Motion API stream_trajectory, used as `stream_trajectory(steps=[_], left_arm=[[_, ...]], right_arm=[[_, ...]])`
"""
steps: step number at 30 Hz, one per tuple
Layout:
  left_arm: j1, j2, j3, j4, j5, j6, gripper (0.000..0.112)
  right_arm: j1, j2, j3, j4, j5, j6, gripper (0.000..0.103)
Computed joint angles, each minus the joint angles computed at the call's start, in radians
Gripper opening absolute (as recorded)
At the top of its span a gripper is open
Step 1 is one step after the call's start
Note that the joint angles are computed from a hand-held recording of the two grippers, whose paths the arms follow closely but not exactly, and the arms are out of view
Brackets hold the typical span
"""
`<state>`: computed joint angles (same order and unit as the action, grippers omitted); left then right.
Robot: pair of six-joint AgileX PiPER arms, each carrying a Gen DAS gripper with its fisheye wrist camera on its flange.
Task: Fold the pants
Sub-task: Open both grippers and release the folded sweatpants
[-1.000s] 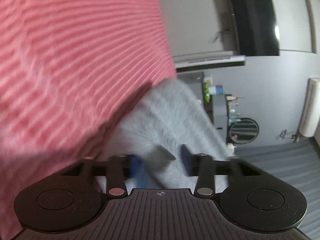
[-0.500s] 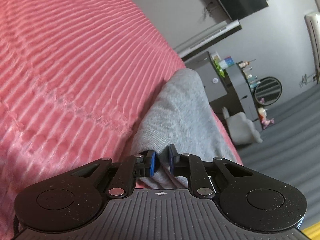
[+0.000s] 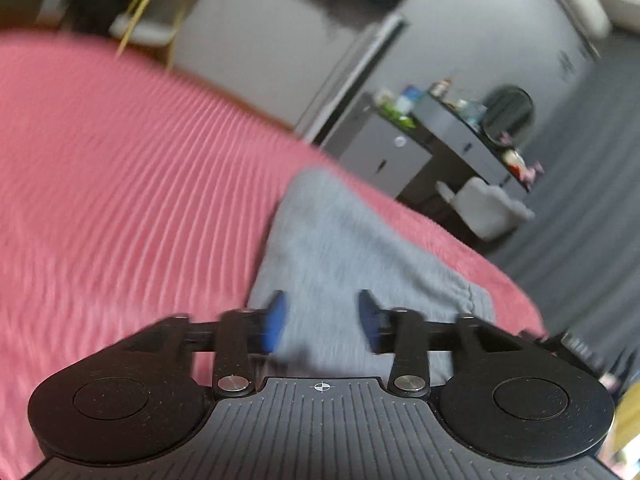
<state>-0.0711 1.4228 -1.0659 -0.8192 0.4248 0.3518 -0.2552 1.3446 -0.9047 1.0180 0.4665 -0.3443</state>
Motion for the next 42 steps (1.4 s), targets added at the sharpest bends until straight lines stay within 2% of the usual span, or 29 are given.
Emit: stream_trajectory(steps=[2,4,7,8,11,12,13,14,15,19,22,24,26,28,30,32,34,37,42], left_arm=[[-0.049,0.070,-0.098,0.140,-0.040,-0.098,0.052],[-0.102,0.178,-0.228,0.298,-0.051,-0.237,0.052],[-0.186,0.361,-0.444,0.598,-0.015,-0.486,0.059],[-0.203,0.407,-0.492,0.698,0.006,-0.557,0.057],[-0.244,0.591,-0.720,0.998,0.197,-0.764,0.055],[-0.258,0.626,-0.757,1.084,0.230,-0.832,0.058],[-0.264,0.645,-0.765,1.131,0.228,-0.867,0.068],[-0.263,0.660,-0.776,1.145,0.236,-0.872,0.075],[-0.263,0.665,-0.779,1.155,0.244,-0.881,0.077],[-0.237,0.599,-0.707,1.040,0.247,-0.818,0.073],[-0.234,0.480,-0.556,0.948,0.217,-0.734,0.070],[-0.246,0.444,-0.502,0.956,0.211,-0.722,0.070],[-0.264,0.404,-0.441,0.988,0.200,-0.749,0.071],[-0.284,0.368,-0.400,1.037,0.202,-0.807,0.071],[-0.284,0.330,-0.362,1.007,0.186,-0.805,0.071],[-0.288,0.301,-0.336,0.984,0.187,-0.810,0.071],[-0.303,0.272,-0.302,1.002,0.174,-0.832,0.071],[-0.337,0.251,-0.266,1.098,0.164,-0.897,0.072],[-0.347,0.238,-0.244,1.133,0.170,-0.918,0.072]], right_arm=[[0.030,0.001,-0.060,-0.159,-0.029,0.122,0.075],[0.126,0.038,-0.121,-0.359,-0.095,0.250,0.045],[0.285,0.108,-0.180,-0.659,-0.184,0.319,0.035],[0.333,0.142,-0.210,-0.759,-0.188,0.366,0.035],[0.409,0.246,-0.287,-1.059,-0.165,0.506,0.035],[0.416,0.264,-0.301,-1.159,-0.159,0.572,0.031],[0.420,0.283,-0.311,-1.259,-0.156,0.661,0.027],[0.417,0.300,-0.318,-1.319,-0.164,0.737,0.027],[0.411,0.310,-0.325,-1.339,-0.173,0.781,0.027],[0.389,0.293,-0.351,-1.209,-0.128,0.763,0.026],[0.404,0.208,-0.271,-1.122,-0.134,0.721,0.029],[0.440,0.123,-0.162,-1.226,-0.156,0.798,0.029],[0.487,0.067,-0.090,-1.426,-0.149,0.967,0.030],[0.541,0.028,-0.065,-1.602,-0.091,1.147,0.030],[0.601,0.000,-0.095,-1.699,0.036,1.289,0.031],[0.609,-0.020,-0.101,-1.637,0.042,1.283,0.034],[0.621,-0.032,-0.090,-1.548,0.019,1.196,0.034],[0.683,-0.031,-0.076,-1.623,0.042,1.232,0.034],[0.691,0.006,-0.122,-1.562,0.126,1.193,0.031]])
